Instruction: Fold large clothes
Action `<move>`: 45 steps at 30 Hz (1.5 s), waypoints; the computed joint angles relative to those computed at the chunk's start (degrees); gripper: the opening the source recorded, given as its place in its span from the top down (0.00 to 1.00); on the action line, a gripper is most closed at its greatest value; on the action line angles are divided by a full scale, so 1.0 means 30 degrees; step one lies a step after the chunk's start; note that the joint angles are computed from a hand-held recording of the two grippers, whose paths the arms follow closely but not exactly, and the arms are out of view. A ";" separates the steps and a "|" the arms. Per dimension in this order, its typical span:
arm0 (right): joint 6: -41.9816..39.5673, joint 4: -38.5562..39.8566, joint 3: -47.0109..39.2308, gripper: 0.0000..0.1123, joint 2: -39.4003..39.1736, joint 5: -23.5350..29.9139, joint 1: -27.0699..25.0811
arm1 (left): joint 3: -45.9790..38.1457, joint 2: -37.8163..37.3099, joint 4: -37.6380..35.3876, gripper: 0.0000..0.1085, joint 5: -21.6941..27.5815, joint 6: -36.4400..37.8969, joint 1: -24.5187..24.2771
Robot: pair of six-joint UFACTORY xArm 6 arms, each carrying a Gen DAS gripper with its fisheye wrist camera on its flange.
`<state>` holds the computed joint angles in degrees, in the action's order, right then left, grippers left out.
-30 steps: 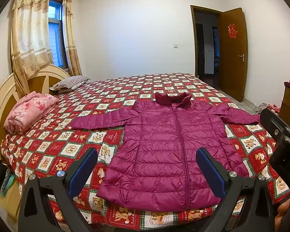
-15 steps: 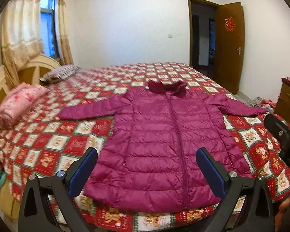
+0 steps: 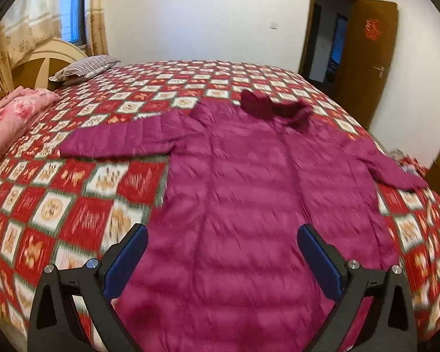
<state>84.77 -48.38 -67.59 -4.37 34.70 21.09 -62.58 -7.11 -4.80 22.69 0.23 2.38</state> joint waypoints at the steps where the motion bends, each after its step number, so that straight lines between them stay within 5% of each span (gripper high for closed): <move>1: -0.0301 0.0341 -0.0237 0.13 0.0287 -0.0183 -0.0772 | -0.0931 0.0895 0.0002 0.06 0.0060 0.0034 0.0099; 6: -0.2314 0.2841 -0.2526 0.16 0.2542 -0.0441 -0.4284 | -0.6445 0.5725 -0.0027 0.06 0.1433 0.0350 0.0423; 10: -0.2721 0.3618 -0.4973 0.17 0.4878 -0.0326 -0.6288 | -1.0357 0.9258 0.2408 0.06 0.1785 -0.1531 0.0601; 15: -0.3474 0.5455 -0.8700 0.31 0.8285 0.0935 -0.7464 | -1.3610 1.2708 0.6238 0.06 0.1406 -0.3920 0.0741; 19: -0.5231 0.7076 -1.2474 0.37 1.1237 0.2834 -0.7729 | -1.4679 1.4194 0.5771 0.06 0.1265 -0.3402 0.0846; 23: -0.5992 0.5957 -1.4922 0.45 1.2797 0.4663 -0.7430 | -1.5824 1.5141 0.4234 0.06 0.2345 -0.2372 0.0820; 25: -0.6413 0.5533 -1.5269 0.67 1.3101 0.4846 -0.7503 | -1.5776 1.5149 0.3611 0.06 0.2435 -0.2091 0.0865; 28: -0.7007 0.5118 -1.4998 0.86 1.3029 0.4694 -0.7569 | -1.5171 1.4844 0.2547 0.06 0.2261 -0.1920 0.0959; 38: -0.7822 0.2864 -1.4441 0.91 1.0970 0.1114 -0.5901 | -1.4216 1.4369 -0.0113 0.06 0.1678 -0.1039 0.1215; 45: -1.3052 0.4843 -2.0264 0.91 1.3626 0.0363 -0.2070 | -1.3928 1.4242 -0.2177 0.06 0.1304 0.0313 0.1376</move>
